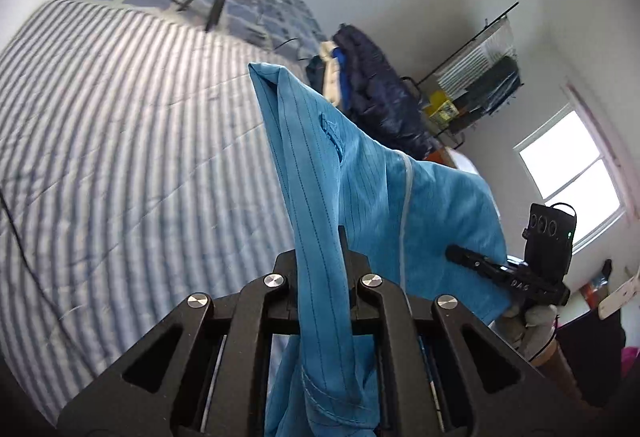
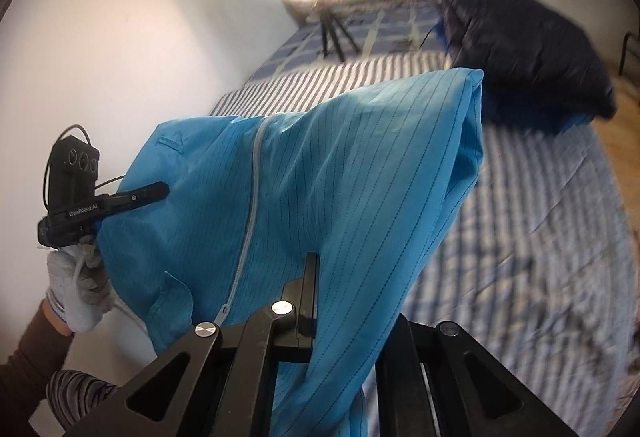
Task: Fold large clothes
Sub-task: 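Lift the folded jacket bundle with both tools and carry it toward the navy jacket pile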
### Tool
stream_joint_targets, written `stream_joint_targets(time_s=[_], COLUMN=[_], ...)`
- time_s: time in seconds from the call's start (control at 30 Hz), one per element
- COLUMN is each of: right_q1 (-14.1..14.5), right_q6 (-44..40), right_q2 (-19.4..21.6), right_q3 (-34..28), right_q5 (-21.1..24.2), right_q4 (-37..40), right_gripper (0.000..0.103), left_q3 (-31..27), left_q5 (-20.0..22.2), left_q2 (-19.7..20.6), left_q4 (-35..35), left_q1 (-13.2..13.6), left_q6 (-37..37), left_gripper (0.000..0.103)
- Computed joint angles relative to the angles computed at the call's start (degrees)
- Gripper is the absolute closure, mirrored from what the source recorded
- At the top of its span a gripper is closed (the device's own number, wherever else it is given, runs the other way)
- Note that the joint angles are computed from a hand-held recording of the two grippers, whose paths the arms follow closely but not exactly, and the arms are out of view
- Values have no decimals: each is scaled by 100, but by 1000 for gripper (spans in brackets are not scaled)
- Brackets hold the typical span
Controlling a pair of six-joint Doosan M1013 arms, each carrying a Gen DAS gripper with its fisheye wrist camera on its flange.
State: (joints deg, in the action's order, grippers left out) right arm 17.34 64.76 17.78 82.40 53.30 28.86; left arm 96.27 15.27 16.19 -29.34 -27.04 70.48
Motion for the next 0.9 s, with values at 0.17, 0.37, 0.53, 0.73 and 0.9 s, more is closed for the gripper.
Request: stream_joint_targets(time_s=[0.17, 0.37, 0.53, 0.73, 0.9], right_q1=[-18, -109, -266, -412, -514], right_q6=[404, 689, 854, 1139, 1349], right_q2=[75, 339, 689, 1435, 2264], right_q3=[-411, -1029, -1732, -3080, -4494], right_q5=[-81, -91, -88, 76, 409], right_q4=[-816, -1582, -1890, -2298, -2665], right_gripper=[99, 99, 99, 99, 99], left_q3=[-782, -1741, -2832, -4497, -6335], left_q5=[379, 724, 1089, 1641, 2369], left_q2=[366, 882, 1453, 2369, 3397], left_q4=[1192, 1512, 1583, 1660, 1922], left_q1=[-113, -152, -87, 53, 158], left_q6=[-735, -794, -550, -372, -401], left_gripper=[97, 97, 97, 97, 97])
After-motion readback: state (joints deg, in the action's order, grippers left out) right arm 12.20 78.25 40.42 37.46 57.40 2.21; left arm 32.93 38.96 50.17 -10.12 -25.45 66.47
